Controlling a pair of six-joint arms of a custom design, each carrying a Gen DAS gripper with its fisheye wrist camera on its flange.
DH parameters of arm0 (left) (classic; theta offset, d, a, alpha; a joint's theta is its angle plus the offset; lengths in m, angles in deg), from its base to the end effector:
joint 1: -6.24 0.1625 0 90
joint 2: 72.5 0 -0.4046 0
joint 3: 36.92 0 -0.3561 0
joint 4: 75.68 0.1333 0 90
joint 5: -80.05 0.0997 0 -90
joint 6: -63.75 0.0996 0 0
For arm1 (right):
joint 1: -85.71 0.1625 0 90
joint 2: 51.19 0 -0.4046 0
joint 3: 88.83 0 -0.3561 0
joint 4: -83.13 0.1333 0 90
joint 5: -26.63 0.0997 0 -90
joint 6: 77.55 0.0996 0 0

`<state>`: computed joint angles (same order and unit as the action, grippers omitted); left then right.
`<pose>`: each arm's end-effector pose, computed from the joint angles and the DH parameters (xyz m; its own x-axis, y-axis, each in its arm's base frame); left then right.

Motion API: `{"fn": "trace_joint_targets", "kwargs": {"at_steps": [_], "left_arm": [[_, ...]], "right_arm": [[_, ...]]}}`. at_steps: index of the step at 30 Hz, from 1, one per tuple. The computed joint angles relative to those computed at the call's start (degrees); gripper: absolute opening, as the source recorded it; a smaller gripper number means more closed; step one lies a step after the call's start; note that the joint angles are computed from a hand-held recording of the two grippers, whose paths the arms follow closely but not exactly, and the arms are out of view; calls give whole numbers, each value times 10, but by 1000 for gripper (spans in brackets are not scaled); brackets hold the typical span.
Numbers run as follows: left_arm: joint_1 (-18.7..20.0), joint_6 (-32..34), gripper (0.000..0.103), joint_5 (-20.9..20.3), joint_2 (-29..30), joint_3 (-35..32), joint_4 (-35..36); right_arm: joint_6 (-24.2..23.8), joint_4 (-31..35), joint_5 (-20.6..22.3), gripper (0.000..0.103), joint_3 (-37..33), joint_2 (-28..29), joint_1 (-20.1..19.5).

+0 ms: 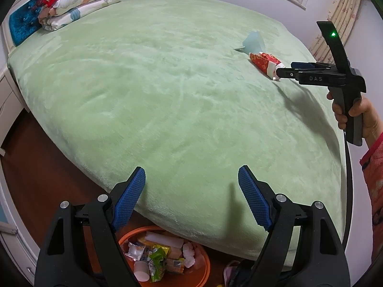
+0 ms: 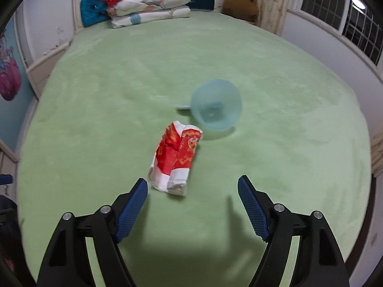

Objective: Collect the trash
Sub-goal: 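Grasp the red-and-white packet with the right tool while the left tool grasps the blue funnel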

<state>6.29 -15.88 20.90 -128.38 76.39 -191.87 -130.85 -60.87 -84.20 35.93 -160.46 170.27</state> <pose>-0.4594 -0.1848 0.0725 -0.7933 0.1538 -0.5891 0.4148 0.8449 -0.3379 0.0647 -0.3533 0.4386 -0.6030 -0.4399 0.6655 -0.6848 0.7133 -0.1490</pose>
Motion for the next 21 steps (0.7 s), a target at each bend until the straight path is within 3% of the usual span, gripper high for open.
{"fn": "trace_joint_targets", "kwargs": {"at_steps": [4, 9, 10, 11, 13, 17, 21], "left_arm": [[3, 0, 78, 0, -2, 2, -3], [4, 0, 78, 1, -5, 3, -1], [5, 0, 78, 2, -4, 2, 0], [6, 0, 78, 2, -4, 2, 1], [10, 2, 78, 4, -3, -1, 2], [21, 18, 78, 23, 2, -12, 6], [50, 56, 78, 43, 16, -32, -18]], "right_arm": [[67, 65, 66, 76, -21, -3, -21], [120, 50, 67, 76, -17, 22, -14], [128, 35, 56, 68, -13, 30, -8], [133, 23, 48, 51, -9, 35, -4], [154, 19, 23, 28, -9, 51, 3], [161, 7, 36, 27, -2, 41, 0], [139, 17, 36, 27, 4, 7, 4]]}}
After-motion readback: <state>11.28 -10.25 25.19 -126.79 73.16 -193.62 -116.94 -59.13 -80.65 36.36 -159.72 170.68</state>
